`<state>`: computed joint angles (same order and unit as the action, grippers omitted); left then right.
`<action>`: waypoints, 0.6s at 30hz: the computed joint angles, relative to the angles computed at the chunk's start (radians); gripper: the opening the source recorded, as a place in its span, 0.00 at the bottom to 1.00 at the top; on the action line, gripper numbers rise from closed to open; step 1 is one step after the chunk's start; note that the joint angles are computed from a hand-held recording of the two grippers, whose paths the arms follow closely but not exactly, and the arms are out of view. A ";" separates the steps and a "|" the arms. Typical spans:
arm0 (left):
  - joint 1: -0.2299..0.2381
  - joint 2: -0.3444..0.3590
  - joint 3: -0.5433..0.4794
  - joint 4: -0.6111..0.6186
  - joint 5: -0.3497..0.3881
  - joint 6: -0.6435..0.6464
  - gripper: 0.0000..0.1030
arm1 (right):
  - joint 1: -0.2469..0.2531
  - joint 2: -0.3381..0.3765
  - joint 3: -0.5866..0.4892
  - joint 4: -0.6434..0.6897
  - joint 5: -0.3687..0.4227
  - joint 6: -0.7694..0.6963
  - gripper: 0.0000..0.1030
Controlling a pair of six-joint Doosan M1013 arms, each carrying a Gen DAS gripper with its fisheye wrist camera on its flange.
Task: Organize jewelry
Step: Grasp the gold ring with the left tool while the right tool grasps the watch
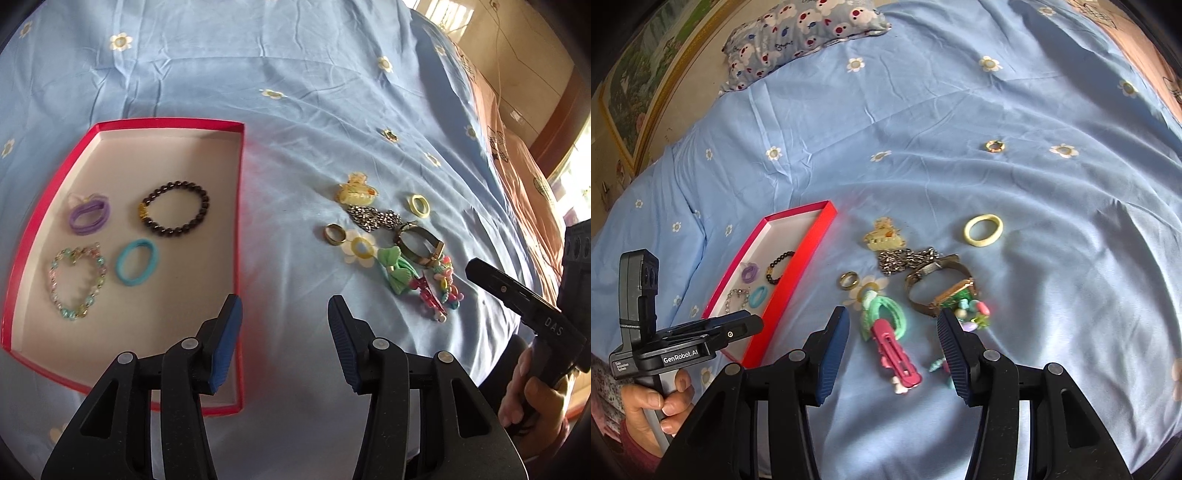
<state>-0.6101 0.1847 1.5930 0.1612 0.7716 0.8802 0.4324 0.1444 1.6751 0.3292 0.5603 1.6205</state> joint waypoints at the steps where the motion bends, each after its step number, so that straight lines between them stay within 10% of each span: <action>1: -0.002 0.006 -0.007 -0.001 0.003 0.009 0.46 | -0.003 0.000 0.000 0.001 0.001 0.000 0.50; 18: 0.010 0.119 -0.135 -0.080 0.055 0.196 0.46 | -0.040 0.078 -0.102 -0.052 0.100 -0.048 0.50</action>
<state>-0.5998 0.3034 1.4585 0.0809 0.8261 1.0765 0.3919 0.2225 1.5726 0.2770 0.6605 1.5726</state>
